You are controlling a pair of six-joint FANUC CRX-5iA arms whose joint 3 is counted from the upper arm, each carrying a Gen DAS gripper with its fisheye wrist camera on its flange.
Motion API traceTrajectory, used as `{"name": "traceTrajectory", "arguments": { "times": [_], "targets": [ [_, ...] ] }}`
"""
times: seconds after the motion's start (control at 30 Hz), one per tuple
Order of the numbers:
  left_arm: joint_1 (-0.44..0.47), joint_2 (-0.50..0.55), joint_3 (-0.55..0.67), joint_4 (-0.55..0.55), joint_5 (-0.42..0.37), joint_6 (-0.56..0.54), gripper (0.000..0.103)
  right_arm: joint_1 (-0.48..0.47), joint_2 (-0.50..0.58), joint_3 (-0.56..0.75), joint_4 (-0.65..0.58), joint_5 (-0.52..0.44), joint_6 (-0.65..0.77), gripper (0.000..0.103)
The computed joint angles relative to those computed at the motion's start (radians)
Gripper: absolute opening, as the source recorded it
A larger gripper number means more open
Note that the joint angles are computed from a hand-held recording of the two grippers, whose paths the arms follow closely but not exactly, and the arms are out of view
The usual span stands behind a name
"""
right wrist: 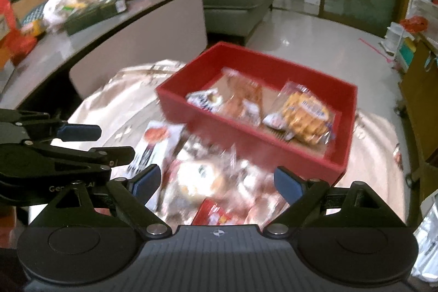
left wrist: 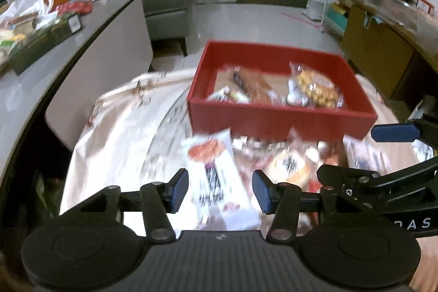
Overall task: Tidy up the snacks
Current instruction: 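Move both tools back over the snack pile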
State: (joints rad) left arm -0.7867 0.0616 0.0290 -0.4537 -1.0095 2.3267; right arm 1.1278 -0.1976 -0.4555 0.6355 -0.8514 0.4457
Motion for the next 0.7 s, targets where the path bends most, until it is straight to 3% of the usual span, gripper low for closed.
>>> {"name": "traceTrajectory", "arguments": {
  "times": [0.27,0.43,0.53,0.7],
  "targets": [
    [-0.014,-0.046,-0.077,0.026,-0.048,0.032,0.044,0.078,0.010,0.003,-0.054,-0.044,0.032,0.093],
    [0.023,-0.058,-0.143,0.127,-0.030,0.050,0.044,0.098,0.045,0.034,-0.107,-0.089,0.097,0.093],
    [-0.005,-0.037,-0.115,0.067,-0.074,0.079,0.044,0.095,0.041,0.032,-0.121,-0.086,0.104,0.094],
    [0.035,-0.040,-0.142,0.138,-0.039,0.025,0.050,0.081,0.019,0.021,-0.116,-0.088,0.085,0.095]
  ]
}}
